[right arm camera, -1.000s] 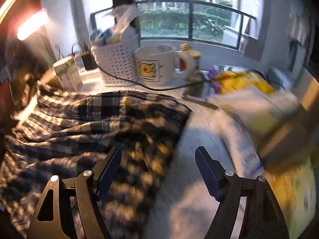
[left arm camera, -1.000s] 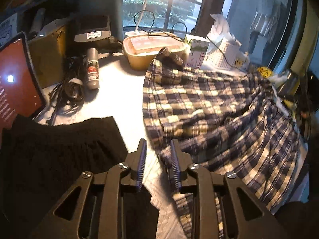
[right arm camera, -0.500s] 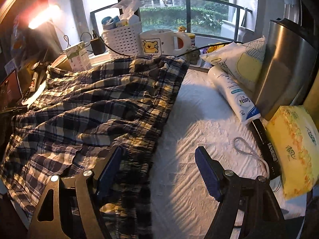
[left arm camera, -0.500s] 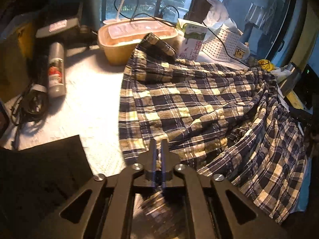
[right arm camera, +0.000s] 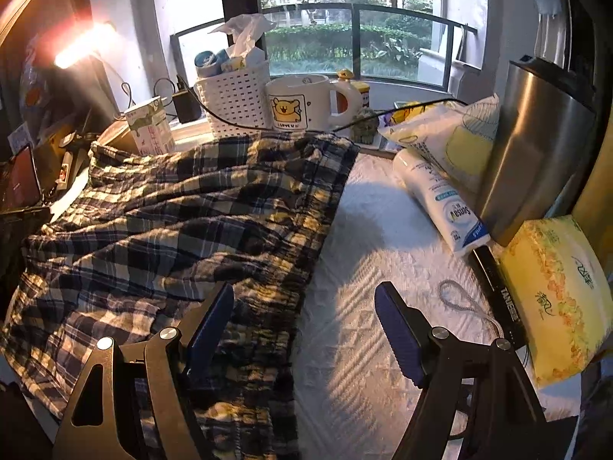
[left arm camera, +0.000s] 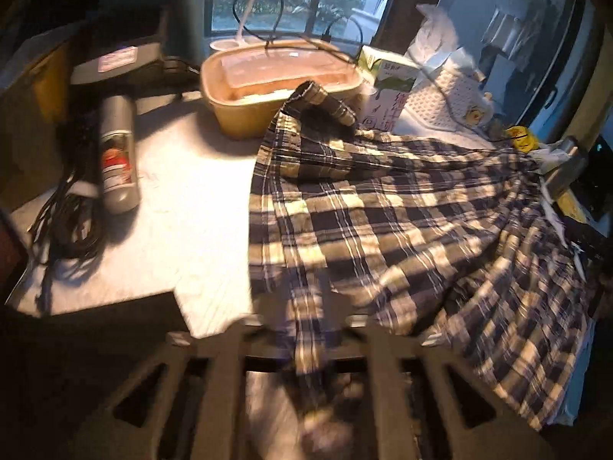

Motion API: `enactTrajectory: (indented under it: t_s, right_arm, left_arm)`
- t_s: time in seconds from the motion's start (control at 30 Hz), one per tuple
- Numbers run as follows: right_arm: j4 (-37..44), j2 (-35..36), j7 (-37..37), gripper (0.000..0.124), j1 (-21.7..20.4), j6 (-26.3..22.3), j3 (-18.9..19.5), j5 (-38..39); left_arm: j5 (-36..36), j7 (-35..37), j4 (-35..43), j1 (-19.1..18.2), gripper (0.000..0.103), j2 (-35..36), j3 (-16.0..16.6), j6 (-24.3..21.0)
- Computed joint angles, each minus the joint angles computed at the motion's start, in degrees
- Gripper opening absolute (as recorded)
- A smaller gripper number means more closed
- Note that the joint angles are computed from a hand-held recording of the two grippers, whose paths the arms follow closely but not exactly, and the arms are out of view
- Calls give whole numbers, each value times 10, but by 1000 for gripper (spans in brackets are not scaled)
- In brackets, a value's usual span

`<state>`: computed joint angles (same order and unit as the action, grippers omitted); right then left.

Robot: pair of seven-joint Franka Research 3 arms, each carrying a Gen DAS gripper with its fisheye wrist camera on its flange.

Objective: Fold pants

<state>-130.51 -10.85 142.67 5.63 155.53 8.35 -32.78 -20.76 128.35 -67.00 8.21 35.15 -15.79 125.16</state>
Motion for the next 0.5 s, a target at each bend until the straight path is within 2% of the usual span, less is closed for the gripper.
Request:
enactTrajectory:
  t_s: [0.1,0.17,0.27,0.33,0.5]
  right_arm:
    - [7,3,14,78,-2,-5,6,-22]
    - [10,3,33,78,-5,-10,9,-45]
    - [6,1,49,78,-6,3,4,-55]
    - [3,3,57,78,-8,8,2,-57]
    - [-4,5,65,78,-9,19,-2,-57]
  left_arm:
    - [28,-27,37,-21,33,32,10,-15]
    - [29,-12,13,-18,33,24,3,15]
    - [33,4,-5,-18,32,16,-2,30]
    - [38,16,-23,-20,0,7,-3,48]
    - [17,32,-73,-8,0,-27,-9,98]
